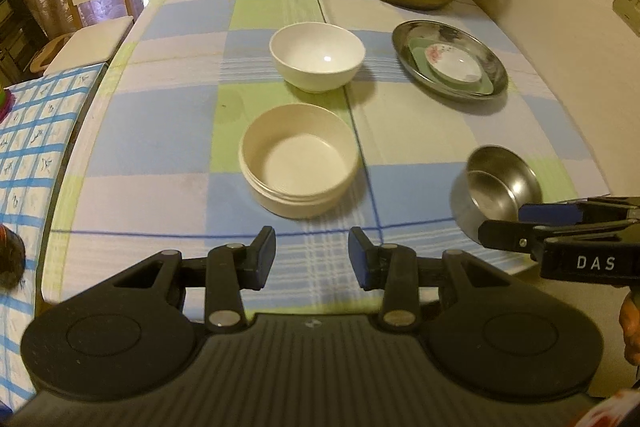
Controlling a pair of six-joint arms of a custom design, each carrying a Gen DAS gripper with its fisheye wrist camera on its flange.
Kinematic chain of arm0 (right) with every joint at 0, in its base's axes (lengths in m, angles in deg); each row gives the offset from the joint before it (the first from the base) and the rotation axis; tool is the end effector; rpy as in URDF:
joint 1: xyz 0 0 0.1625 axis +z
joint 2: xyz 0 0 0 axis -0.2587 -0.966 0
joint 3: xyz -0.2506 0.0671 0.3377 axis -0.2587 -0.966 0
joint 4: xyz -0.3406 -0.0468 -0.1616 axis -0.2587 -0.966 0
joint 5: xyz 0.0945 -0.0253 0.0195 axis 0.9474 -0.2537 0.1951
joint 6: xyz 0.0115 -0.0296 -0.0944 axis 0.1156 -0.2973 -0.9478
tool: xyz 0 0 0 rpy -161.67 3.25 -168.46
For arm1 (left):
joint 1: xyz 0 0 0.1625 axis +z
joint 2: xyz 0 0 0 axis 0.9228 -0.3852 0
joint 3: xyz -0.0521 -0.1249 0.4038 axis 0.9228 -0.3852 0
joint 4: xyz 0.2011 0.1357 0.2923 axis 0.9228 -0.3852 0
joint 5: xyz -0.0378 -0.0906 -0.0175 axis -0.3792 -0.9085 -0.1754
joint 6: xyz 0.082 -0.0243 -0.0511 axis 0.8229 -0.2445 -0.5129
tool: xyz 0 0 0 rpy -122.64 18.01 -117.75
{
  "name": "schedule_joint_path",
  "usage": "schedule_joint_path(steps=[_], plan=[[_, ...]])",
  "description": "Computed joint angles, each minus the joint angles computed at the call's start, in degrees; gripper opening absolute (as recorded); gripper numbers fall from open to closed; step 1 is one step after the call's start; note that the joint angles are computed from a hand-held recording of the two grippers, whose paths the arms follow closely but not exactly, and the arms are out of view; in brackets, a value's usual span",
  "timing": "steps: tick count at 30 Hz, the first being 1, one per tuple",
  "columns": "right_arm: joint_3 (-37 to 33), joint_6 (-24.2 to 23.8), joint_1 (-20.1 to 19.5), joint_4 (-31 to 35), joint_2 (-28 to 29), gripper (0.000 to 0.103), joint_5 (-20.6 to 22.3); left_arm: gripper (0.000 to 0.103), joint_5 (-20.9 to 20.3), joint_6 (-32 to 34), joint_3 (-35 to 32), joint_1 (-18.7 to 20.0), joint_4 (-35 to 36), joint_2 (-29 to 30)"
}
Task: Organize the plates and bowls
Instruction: 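Move the open left gripper toward the cream bowl's rim, then close the left gripper on the cream bowl's rim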
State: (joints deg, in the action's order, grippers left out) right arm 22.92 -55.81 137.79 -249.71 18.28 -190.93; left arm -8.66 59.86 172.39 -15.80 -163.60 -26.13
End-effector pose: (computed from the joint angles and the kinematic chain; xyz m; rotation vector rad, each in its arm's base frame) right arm 0.4039 -0.4608 0.0154 0.5285 -2.7059 0.6073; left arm -0.0731 -0.4291 0.4031 0.2928 2.3400 -0.6724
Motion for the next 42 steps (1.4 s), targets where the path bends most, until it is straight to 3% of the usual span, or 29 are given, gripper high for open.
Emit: schedule_joint_path(steps=[11,23,35,42], plan=[[-10.0,2.8,0.1,1.0,7.3,0.061,-2.6,0.037,-3.6,16.8,-5.5,9.6,-12.6,6.1],[-19.8,1.3,-0.4,1.2,15.0,0.061,-2.0,0.036,-9.0,26.6,-11.8,17.1,-17.3,13.6],[-25.4,2.3,-1.6,6.1,19.1,0.039,-1.7,0.03,-11.5,29.0,-15.6,21.1,-16.8,18.0],[-27.2,2.2,-1.8,7.9,20.2,0.02,-1.9,0.016,-12.1,28.3,-16.8,21.9,-14.7,19.0]])
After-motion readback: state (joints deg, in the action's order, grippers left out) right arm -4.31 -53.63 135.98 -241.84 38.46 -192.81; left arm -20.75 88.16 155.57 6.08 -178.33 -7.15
